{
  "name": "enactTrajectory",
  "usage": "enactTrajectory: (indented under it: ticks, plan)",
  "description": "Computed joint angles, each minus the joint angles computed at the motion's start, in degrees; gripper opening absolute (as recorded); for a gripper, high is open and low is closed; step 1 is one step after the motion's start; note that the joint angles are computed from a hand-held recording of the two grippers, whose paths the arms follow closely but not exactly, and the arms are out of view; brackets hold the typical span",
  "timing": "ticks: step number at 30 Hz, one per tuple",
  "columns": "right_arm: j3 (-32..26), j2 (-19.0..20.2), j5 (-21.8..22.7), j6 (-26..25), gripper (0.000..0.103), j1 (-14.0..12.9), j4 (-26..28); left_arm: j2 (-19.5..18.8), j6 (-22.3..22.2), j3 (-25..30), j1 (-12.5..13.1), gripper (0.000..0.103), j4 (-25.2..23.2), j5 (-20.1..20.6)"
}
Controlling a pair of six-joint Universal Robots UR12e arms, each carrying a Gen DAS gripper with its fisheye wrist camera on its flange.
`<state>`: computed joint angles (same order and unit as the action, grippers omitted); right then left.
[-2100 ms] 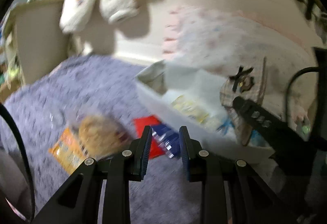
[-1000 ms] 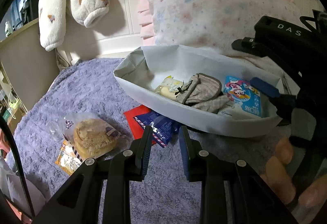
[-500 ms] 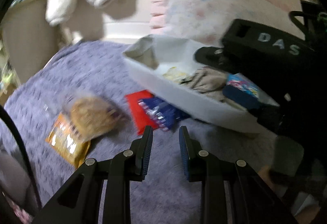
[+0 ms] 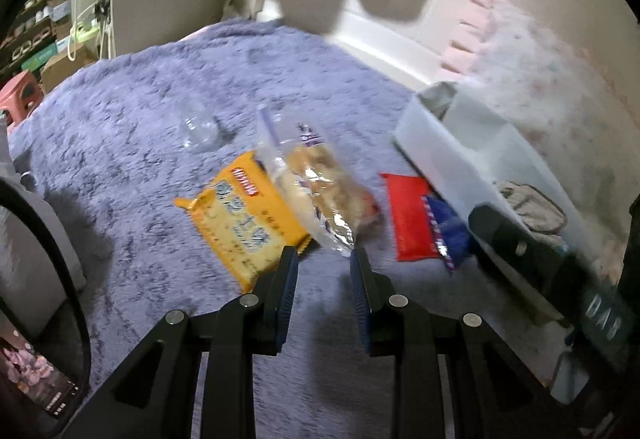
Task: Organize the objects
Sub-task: 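Move both tools toward the bagged bun on the rug, then grasp the clear bag with the round bun using the left tool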
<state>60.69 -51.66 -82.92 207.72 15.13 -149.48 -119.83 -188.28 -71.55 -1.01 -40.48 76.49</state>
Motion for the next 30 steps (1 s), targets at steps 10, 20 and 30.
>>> enactTrajectory:
  ticks: [10,20,30]
  plan:
    - [-1.89,1.34,0.73,-6.73,0.067,0.97,4.88,0.20,-2.16,-0.81,1.37,0.023,3.99,-6.34]
    - [0.00,0.71,2.51,-5.39,0.067,0.54,-2.19,1.02,-5.52,-3.05,2.74,0.035,15.53,-8.01]
    - [-0.11,1.08,8.39,1.15,0.067,-1.44,-0.32,-2.24,-8.68,0.44,3.98,0.042,6.29,-13.64]
